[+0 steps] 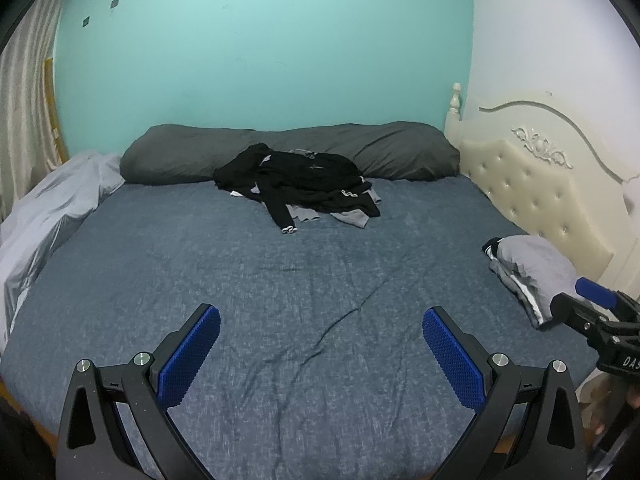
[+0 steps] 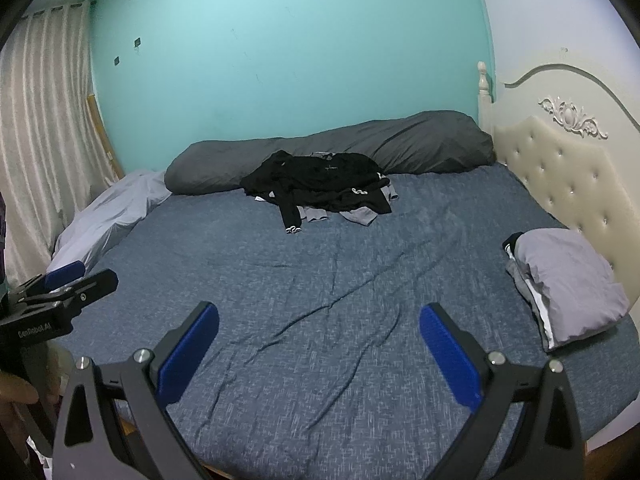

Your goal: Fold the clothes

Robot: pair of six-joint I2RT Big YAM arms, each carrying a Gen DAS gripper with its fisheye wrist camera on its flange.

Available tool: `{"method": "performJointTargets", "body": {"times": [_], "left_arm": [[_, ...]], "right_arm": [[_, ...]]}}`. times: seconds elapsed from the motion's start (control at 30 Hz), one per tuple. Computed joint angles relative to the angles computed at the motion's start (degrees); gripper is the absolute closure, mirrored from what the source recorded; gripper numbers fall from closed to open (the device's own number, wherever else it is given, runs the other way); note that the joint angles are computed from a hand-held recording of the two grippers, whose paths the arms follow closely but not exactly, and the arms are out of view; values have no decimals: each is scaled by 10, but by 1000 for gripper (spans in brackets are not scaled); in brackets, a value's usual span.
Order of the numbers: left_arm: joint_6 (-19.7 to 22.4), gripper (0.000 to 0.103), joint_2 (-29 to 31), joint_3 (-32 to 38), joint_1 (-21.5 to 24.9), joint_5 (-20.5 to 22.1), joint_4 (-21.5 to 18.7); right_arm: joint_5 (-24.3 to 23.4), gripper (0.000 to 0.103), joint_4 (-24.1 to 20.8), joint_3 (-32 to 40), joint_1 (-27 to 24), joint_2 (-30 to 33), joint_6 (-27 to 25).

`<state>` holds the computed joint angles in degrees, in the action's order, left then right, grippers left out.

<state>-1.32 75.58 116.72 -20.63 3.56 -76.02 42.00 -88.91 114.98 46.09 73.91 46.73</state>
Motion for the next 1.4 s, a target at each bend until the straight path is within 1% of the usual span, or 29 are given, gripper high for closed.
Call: {"method": "performJointTargets", "body": {"times": [0.13, 0.33, 0.5, 0.67, 0.77, 0.93, 1.03, 1.23, 1.37, 1.4], "left_arm": [[-2, 0, 19, 8, 8, 10, 4], [-2, 0, 56, 29, 22, 27, 12], [-5, 0, 95, 54, 32, 48, 15], [-8, 0, 144, 92, 37, 52, 17], [-7, 0, 177, 119, 39, 51, 18], [-16, 0, 235, 170, 50, 71, 15], [-11, 0, 275, 208, 53, 71, 8], [8, 0, 365, 307, 60, 58, -10], [13, 0, 449, 425, 70, 63, -51], [14, 0, 486, 487, 73, 61, -76]], "right_arm": [[-16, 2, 6, 1, -21, 7, -12], [-54, 2, 24, 0, -67, 22, -37], [-88, 2, 54, -2, -107, 37, -66], [-132, 2, 89, -4, -155, 57, -104], [-155, 2, 107, -4, -181, 70, -119], [-195, 2, 134, 9, -223, 107, -150], [-212, 2, 145, 22, -242, 130, -167], [-242, 2, 172, 60, -278, 192, -203], [-264, 2, 184, 95, -297, 239, -222], [-268, 2, 184, 107, -301, 254, -227]]}}
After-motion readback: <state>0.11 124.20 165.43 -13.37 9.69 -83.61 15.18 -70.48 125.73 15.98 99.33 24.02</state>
